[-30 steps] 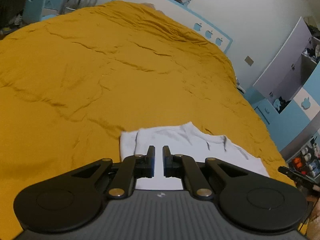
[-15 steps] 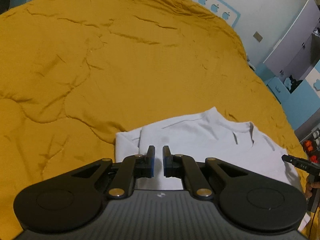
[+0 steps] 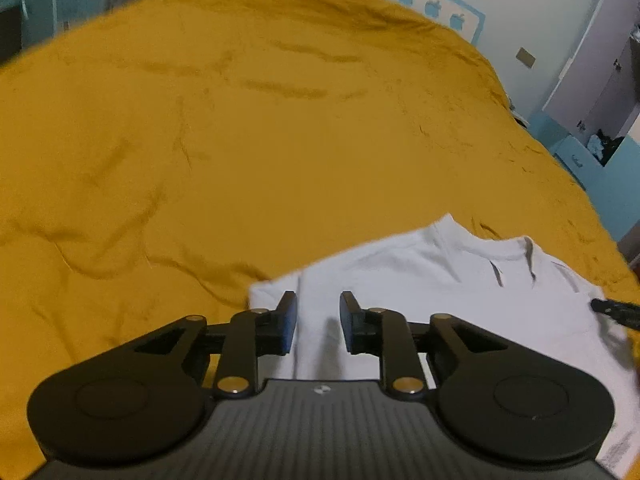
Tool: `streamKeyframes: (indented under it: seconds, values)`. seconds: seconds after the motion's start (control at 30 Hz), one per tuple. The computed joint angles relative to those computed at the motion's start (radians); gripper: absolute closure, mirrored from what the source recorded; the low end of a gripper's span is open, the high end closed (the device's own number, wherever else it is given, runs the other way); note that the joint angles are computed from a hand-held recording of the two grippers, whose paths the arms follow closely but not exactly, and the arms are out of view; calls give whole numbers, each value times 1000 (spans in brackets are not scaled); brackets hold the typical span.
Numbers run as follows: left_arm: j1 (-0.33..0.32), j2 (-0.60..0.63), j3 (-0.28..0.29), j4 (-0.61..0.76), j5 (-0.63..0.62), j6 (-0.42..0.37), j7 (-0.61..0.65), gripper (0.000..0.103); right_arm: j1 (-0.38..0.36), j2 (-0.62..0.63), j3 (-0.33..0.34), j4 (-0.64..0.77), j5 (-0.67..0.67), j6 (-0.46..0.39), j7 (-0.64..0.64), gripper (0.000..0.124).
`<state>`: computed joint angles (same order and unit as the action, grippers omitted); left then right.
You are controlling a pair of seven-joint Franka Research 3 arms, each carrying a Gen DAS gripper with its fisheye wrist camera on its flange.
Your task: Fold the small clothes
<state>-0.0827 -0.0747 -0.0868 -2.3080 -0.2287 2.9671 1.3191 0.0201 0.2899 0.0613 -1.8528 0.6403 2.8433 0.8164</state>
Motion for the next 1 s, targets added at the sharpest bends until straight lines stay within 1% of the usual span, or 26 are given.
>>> streamKeyframes:
  seconds: [0.07,0.1,0.17,0.2,0.3,0.33,0.37,0.4,0.43,0.47,0.5,0.57,0.6,0.63,0.67,0.77,0.8,0.83,0.87,0.9,0.93,0.97,1.0]
  values:
    - [-20,10,16,17,-119,-25,74,78,1,1,0,-2,1,4,3,94]
    - [-21,15,16,23,-153,-27,95,77,2,1,0,-2,-1,4,7,94]
    - [-13,27,11,37,-178,-44,106,75,3,3,-3,3,-8,-5,13,93]
    - [-5,33,6,42,-168,-50,92,75,4,4,-5,7,-13,-9,17,93]
    - [3,47,-3,56,-257,-60,147,75,4,8,-5,12,-21,-12,21,93]
    - [8,47,-9,55,-240,-53,133,78,4,9,-5,13,-23,-14,20,94]
    - [14,45,-16,49,-196,-41,97,97,2,8,-2,13,-19,-15,16,102]
    - [13,41,-20,43,-194,-29,99,98,2,6,-1,10,-18,-8,14,106]
    - [4,35,-21,37,-249,-9,147,98,2,3,1,5,-14,3,9,112]
    - [1,25,-24,25,-243,16,145,98,-1,-1,7,2,1,8,6,115]
    - [-1,12,-29,8,-211,53,125,98,-9,-7,19,-2,31,20,-7,115]
    - [-27,-20,-18,-26,-219,133,137,98,-28,-22,49,-16,107,60,-72,118]
    - [-37,-33,-7,-36,-212,151,131,98,-32,-27,58,-18,137,76,-101,118]
    - [-28,-43,-10,-45,-172,164,97,99,-34,-30,65,-18,164,87,-125,118]
    - [8,-45,-31,-50,-99,169,29,99,-28,-29,61,-14,171,92,-129,118]
    - [23,-24,-20,-45,-34,151,-57,99,8,-11,28,3,118,98,-78,119]
    - [35,-9,-19,-39,21,136,-109,101,29,-1,5,8,74,99,-30,119]
    - [82,8,-45,-33,146,115,-220,103,54,11,-24,14,15,98,33,119]
    - [96,23,-48,-21,226,84,-284,103,81,23,-59,17,-52,99,104,119]
    - [96,37,-42,-17,258,62,-313,103,100,36,-87,22,-111,91,169,118]
    - [84,51,-30,-11,220,40,-277,103,92,45,-85,28,-128,75,196,117]
    - [73,56,-24,-17,151,45,-220,103,80,48,-73,28,-132,76,210,114]
    - [68,52,-21,-29,112,59,-186,103,63,46,-56,22,-125,88,210,112]
